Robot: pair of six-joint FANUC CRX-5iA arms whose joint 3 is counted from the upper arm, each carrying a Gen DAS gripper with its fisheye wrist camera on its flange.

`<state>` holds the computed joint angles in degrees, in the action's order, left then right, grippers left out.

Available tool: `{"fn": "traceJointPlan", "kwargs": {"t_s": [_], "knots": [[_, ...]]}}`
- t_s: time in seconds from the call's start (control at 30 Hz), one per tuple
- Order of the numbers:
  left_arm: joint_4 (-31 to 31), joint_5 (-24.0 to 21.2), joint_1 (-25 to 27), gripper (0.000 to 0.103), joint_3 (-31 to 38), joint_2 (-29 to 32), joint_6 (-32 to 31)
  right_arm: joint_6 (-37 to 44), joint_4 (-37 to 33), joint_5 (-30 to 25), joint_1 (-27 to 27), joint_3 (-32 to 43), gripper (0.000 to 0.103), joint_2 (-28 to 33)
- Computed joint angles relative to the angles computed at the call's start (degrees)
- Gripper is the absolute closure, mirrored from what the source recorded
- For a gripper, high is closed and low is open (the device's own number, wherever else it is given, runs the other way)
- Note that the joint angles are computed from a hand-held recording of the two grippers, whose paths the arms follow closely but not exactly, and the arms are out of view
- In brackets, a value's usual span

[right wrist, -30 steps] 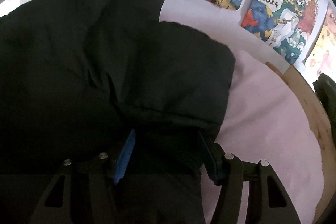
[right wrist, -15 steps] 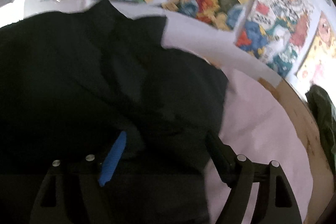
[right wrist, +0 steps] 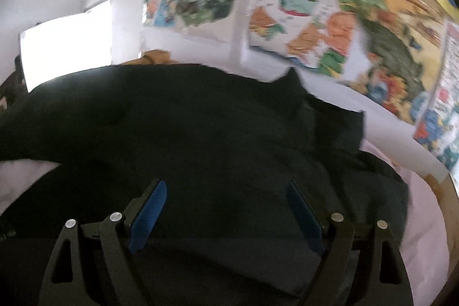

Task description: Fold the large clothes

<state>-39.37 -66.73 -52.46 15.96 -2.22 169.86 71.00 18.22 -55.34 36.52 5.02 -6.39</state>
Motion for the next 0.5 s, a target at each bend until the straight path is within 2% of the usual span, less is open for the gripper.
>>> {"fn": "traceJointPlan", "kwargs": {"t_s": [0.03, 0.1, 0.13, 0.2, 0.27, 0.33, 0.4, 0.5], "knots": [[-0.83, -2.83, -0.42, 0.011, 0.72, 0.19, 2.81, -0.09, 0.38, -0.49, 0.91, 0.72, 0.018, 1.03], [-3.64, -5.75, -1.65, 0.011, 0.41, -0.4, 8.74, -1.77, 1.83, -0.19, 2.43, 1.83, 0.018, 3.2], [-6.33, -8.2, -2.97, 0.011, 0.49, -0.4, 13.16, -3.53, 3.31, 0.4, 3.05, 1.8, 0.018, 3.94], [-9.91, -10.23, -4.66, 0.011, -0.89, -1.4, 20.38, -8.51, 7.45, 2.42, 3.86, 0.95, 0.018, 5.4], [-14.21, -10.24, -6.73, 0.011, -3.79, -3.41, 28.73, -13.97, 11.65, 4.45, 4.18, -0.1, 0.018, 7.01], [-17.76, -8.54, -8.24, 0.011, -7.04, -5.64, 35.67, -15.59, 12.74, 5.2, 4.05, -0.06, 0.018, 8.57], [-20.21, -8.09, -9.5, 0.012, -9.27, -7.25, 39.45, -16.4, 14.33, 5.37, 4.16, -0.32, 0.018, 10.23], [-21.57, -8.85, -10.47, 0.016, -10.3, -8.02, 40.15, -16.53, 15.99, 5.34, 4.31, -1.3, 0.015, 11.97]]}}
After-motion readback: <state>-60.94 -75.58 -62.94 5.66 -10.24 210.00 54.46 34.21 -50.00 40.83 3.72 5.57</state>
